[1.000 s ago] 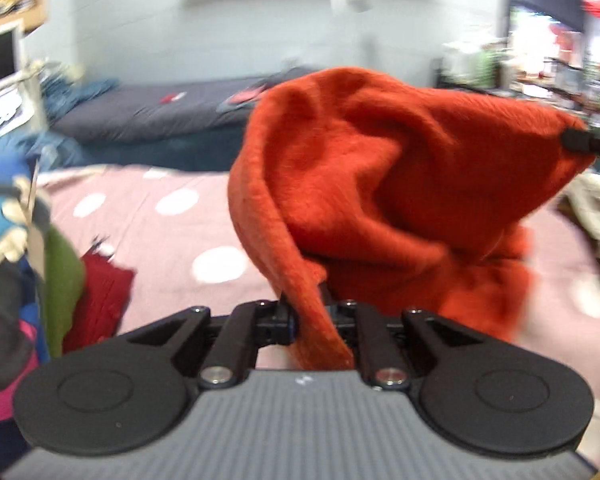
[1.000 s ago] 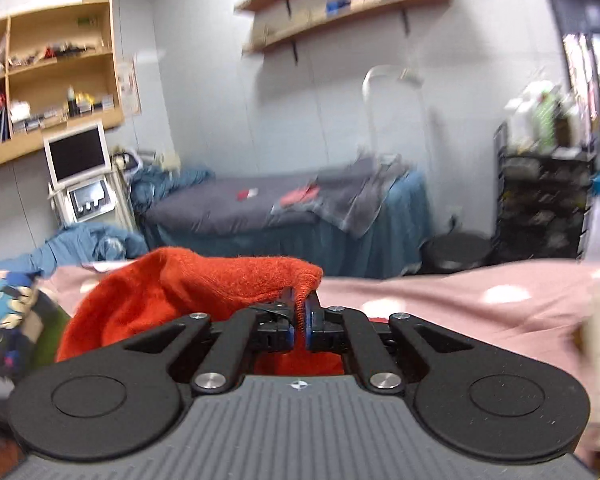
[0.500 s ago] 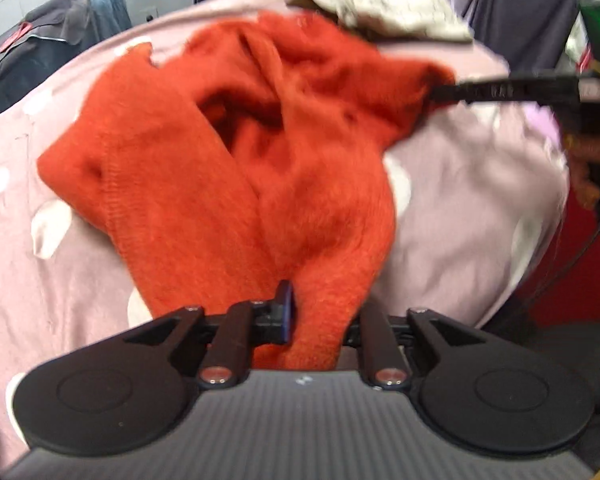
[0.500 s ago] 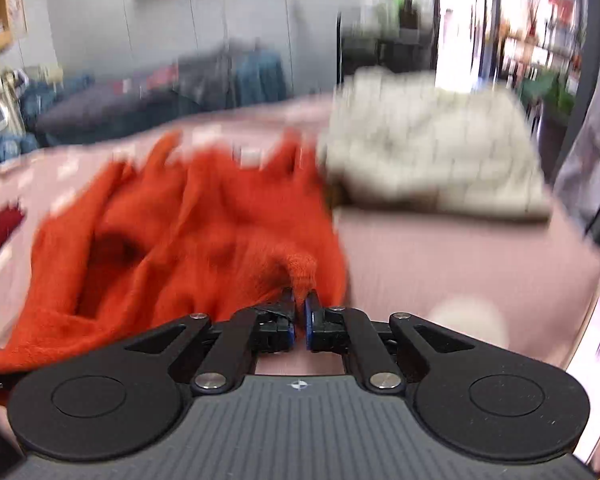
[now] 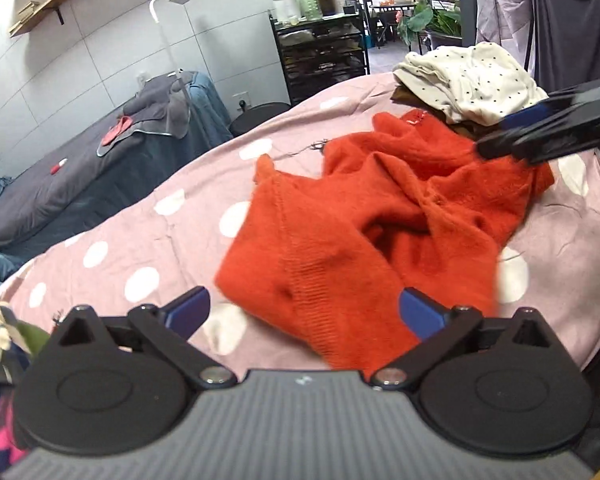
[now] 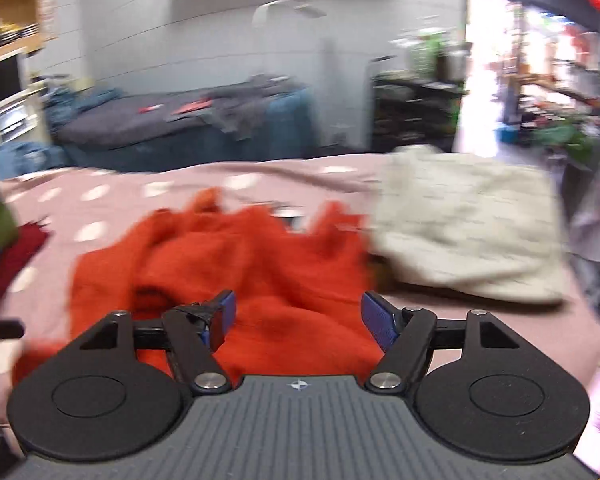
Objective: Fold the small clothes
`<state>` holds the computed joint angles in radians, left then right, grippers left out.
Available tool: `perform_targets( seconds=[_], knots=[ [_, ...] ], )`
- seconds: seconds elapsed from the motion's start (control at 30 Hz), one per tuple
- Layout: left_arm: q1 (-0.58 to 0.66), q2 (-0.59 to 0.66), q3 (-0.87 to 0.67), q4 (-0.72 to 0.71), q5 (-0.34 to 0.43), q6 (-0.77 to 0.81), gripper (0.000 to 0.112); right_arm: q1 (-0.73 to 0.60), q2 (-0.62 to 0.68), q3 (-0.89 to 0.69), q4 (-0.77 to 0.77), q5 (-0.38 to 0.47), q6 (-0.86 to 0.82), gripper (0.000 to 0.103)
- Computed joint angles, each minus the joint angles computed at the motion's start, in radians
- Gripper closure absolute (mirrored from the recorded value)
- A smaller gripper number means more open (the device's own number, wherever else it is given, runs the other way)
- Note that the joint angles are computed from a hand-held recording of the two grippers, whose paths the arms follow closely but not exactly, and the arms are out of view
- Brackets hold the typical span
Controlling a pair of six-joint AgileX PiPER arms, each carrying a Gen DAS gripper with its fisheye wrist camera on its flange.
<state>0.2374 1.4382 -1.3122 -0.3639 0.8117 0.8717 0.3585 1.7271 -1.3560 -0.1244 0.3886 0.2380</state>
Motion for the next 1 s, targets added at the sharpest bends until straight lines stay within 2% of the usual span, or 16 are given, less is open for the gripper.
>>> perform_targets(
  seconds=[0.1, 0.23, 0.33, 0.43, 0.47, 0.5, 0.57, 0.6, 0.63, 0.67, 0.7, 0.73, 0.77, 0.83, 0.9, 1.0],
  knots=[
    [0.008, 0.065, -0.061, 0.030, 0.004, -0.062, 0.010, 0.018, 0.153, -0.172, 0.122, 0.051, -0.123, 0.000],
    [-0.082, 0.197, -0.088, 0.160, -0.162, -0.236, 0.010, 0.055, 0.329, -0.380, 0.012, 0.116, -0.010, 0.000],
    [-0.147, 0.346, -0.199, 0.291, -0.217, -0.375, 0.010, 0.058, 0.377, -0.440, 0.038, 0.155, -0.009, 0.000],
    [-0.155, 0.515, -0.380, 0.197, -0.151, -0.336, 0.009, 0.049, 0.409, -0.476, 0.074, 0.196, -0.033, 0.000],
    [-0.154, 0.580, -0.459, 0.179, -0.093, -0.343, 0.009, 0.042, 0.418, -0.481, 0.096, 0.203, -0.042, 0.000],
    [-0.153, 0.647, -0.548, 0.181, -0.026, -0.373, 0.009, 0.031, 0.426, -0.486, 0.146, 0.214, -0.074, 0.000],
    [-0.139, 0.705, -0.606, 0.139, 0.005, -0.410, 0.011, 0.008, 0.451, -0.509, 0.273, 0.261, -0.165, 0.000],
    [-0.125, 0.708, -0.600, 0.087, 0.007, -0.402, 0.023, 0.004, 0.455, -0.506, 0.308, 0.267, -0.192, 0.000],
    [-0.108, 0.706, -0.593, 0.025, 0.025, -0.368, 0.045, 0.005, 0.452, -0.488, 0.316, 0.254, -0.202, 0.007],
    [-0.095, 0.694, -0.572, -0.035, 0.035, -0.322, 0.054, 0.009, 0.446, -0.468, 0.320, 0.235, -0.214, 0.012],
    [-0.093, 0.669, -0.527, -0.063, 0.011, -0.286, 0.065, 0.011, 0.437, -0.445, 0.333, 0.212, -0.230, 0.036],
    [-0.106, 0.630, -0.460, -0.055, -0.052, -0.256, 0.075, 0.013, 0.429, -0.428, 0.340, 0.197, -0.236, 0.070],
    [-0.123, 0.597, -0.407, -0.019, -0.107, -0.249, 0.080, 0.021, 0.419, -0.412, 0.315, 0.179, -0.218, 0.084],
    [-0.152, 0.524, -0.313, 0.065, -0.200, -0.271, 0.102, 0.030, 0.368, -0.337, 0.295, 0.105, -0.219, 0.092],
    [-0.137, 0.453, -0.256, 0.039, -0.212, -0.222, 0.102, 0.023, 0.288, -0.237, 0.344, 0.028, -0.274, 0.093],
    [-0.087, 0.349, -0.202, 0.004, -0.158, -0.122, 0.103, -0.003, 0.113, -0.065, 0.406, -0.030, -0.347, 0.095]
  ],
)
